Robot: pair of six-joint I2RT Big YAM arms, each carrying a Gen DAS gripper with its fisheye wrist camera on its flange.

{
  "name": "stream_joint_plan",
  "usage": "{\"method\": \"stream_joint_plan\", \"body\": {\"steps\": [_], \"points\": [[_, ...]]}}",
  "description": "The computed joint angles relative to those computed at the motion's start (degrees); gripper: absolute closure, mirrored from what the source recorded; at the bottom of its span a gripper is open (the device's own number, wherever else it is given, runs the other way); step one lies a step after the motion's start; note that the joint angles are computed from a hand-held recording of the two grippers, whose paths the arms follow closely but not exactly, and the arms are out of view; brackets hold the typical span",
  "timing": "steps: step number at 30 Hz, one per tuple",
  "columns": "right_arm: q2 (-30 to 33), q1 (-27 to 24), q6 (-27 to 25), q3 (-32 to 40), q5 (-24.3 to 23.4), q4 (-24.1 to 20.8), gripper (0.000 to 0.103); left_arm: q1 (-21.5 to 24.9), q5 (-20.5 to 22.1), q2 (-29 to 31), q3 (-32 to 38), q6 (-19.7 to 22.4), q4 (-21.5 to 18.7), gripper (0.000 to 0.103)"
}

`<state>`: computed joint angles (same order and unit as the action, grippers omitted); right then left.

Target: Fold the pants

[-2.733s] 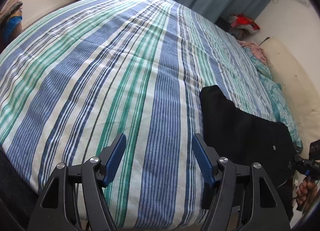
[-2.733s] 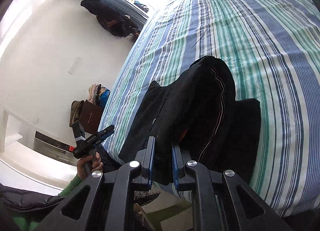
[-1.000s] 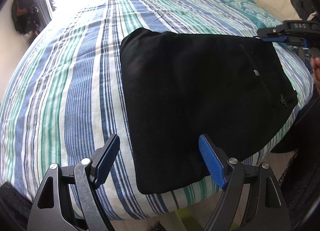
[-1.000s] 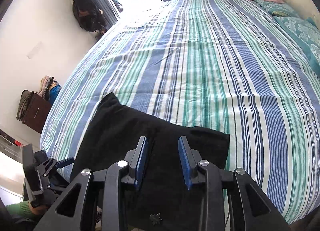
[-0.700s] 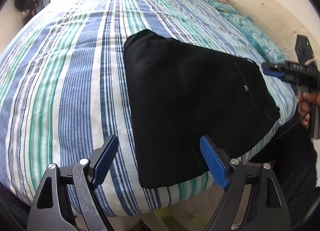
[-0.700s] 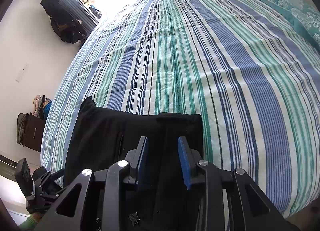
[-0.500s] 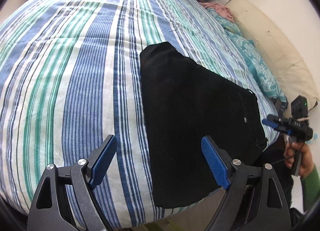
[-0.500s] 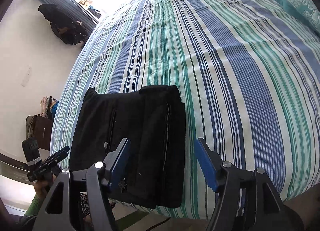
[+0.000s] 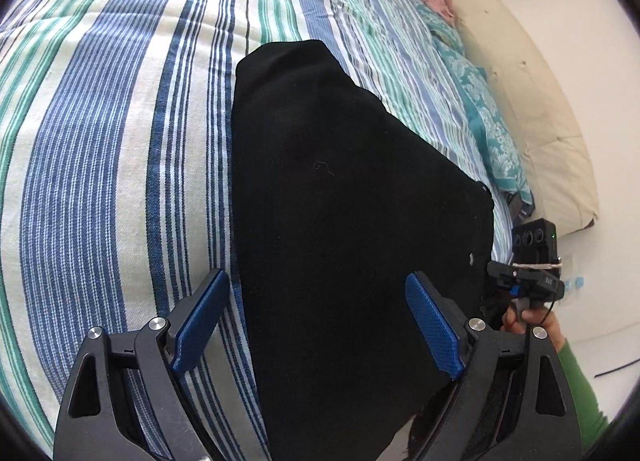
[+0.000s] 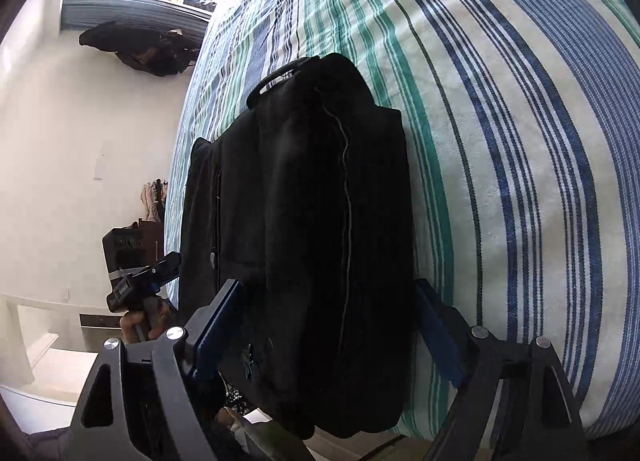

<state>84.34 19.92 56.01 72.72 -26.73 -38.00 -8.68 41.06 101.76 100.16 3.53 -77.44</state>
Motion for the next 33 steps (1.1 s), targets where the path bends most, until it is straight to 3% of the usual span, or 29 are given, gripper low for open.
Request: {"method": "stream_joint_plan", "body": {"steps": [1, 2, 4, 7, 9, 14, 20, 25, 27, 28, 30, 31, 33], "points": [[0.4, 0.5, -0.7, 0.5, 0.6, -0.7, 0.033, -0.6, -1.0, 0.1, 0.2, 0.7, -0.7, 0.047], [0.7, 1.0, -2.0, 1.2, 1.9, -2.4, 0.037, -1.2, -4.2, -0.4, -0.1, 1.1, -0.1, 0.051], [0.7, 1.6, -1.5, 1.4, 3.0, -2.2, 0.049, -1.7, -5.1, -1.7, -1.1, 1.5, 1.6, 0.070], [0.1, 2.8, -2.1, 2.1, 6.3, -2.4, 0.058, -2.0, -4.9, -2.7, -0.9, -1.3, 2.4, 0.081], [-0.2, 3.7, -1.2, 2.7, 8.2, -1.9, 0.063, -1.7, -4.9, -3.8, -1.1, -1.8, 2.8, 0.083], [-0.7, 4.5, 0.2, 5.0, 9.3, 0.6, 0.069, -0.4, -2.8, -4.3, 1.3, -1.8, 1.9, 0.083], [7.6, 3.2, -5.4, 18.4, 8.0, -2.3, 0.069, 2.9, -4.0, 1.3, 13.7, -1.2, -0.5, 0.083], [19.5, 1.6, -9.6, 35.7, 8.4, -6.7, 0.069, 3.7, -8.3, 12.4, 32.6, -3.3, -2.4, 0.081], [25.2, 1.0, -10.1, 44.3, 9.1, -10.0, 0.066, 3.4, -13.8, 15.6, 37.1, -3.7, -2.0, 0.072], [28.3, 0.7, -10.8, 49.0, 9.1, -13.2, 0.060, 2.9, -19.3, 16.1, 37.4, -4.3, -1.1, 0.058], [34.1, 0.6, -13.7, 58.7, 11.4, -24.0, 0.055, 2.4, -27.8, 14.4, 32.9, -5.1, 1.6, 0.042], [35.4, 0.9, -15.7, 60.8, 13.6, -28.3, 0.055, 2.7, -28.9, 11.4, 27.0, -5.1, 4.7, 0.040], [32.9, 1.6, -19.4, 56.4, 16.1, -30.0, 0.054, 3.5, -28.6, 4.2, 14.5, -3.7, 10.9, 0.038]]}}
